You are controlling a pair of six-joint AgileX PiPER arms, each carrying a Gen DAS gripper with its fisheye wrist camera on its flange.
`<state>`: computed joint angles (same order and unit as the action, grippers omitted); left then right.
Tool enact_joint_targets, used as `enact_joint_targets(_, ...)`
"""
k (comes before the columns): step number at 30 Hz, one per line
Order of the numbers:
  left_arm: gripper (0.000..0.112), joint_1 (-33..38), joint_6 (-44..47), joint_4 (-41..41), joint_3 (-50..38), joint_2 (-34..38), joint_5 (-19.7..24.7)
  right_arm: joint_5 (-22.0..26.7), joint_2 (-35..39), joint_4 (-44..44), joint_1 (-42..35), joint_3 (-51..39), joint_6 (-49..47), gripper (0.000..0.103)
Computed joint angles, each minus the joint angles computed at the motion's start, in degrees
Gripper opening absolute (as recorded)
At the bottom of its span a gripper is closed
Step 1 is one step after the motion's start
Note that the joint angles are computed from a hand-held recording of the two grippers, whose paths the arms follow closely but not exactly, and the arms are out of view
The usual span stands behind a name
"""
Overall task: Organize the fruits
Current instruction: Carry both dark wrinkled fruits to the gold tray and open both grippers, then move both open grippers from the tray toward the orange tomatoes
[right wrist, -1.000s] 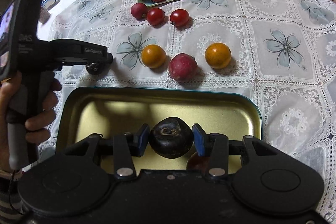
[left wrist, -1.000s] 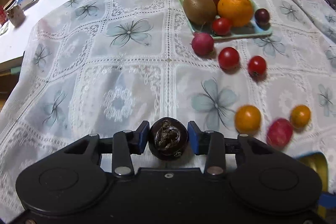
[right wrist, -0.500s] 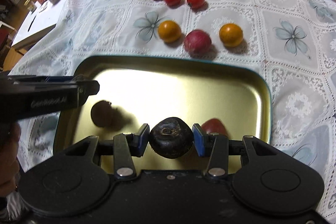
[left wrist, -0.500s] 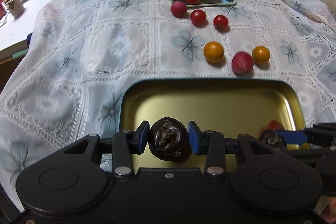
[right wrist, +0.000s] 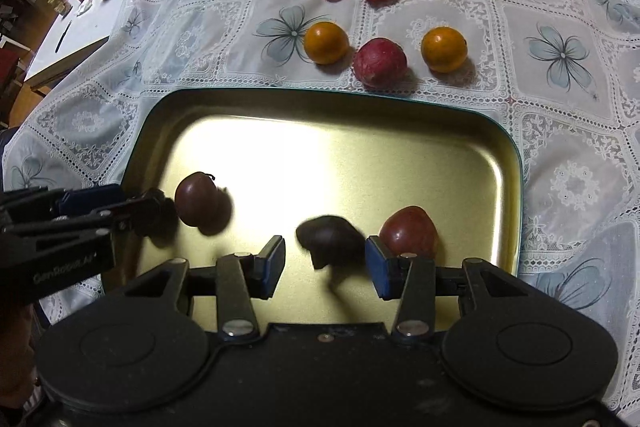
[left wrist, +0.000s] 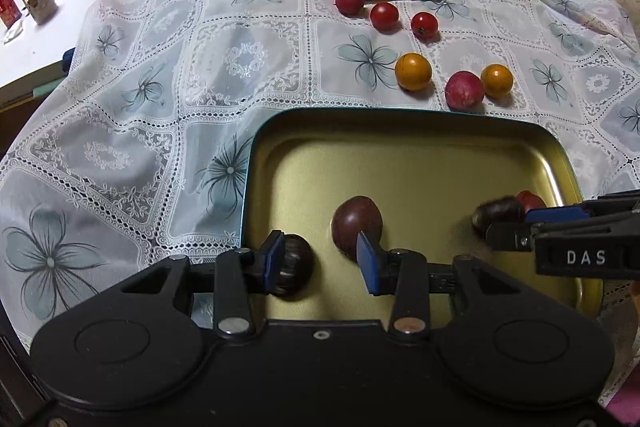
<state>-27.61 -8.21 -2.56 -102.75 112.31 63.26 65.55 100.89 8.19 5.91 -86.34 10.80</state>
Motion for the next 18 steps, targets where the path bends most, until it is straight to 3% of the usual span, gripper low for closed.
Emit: enact_joint_targets(18,0.048,-0.47,-0.50,-0.17,-1.86,1.64,1.79,0.63,-0.09,-0.94,-0.12,-0.80,1.69,0.047)
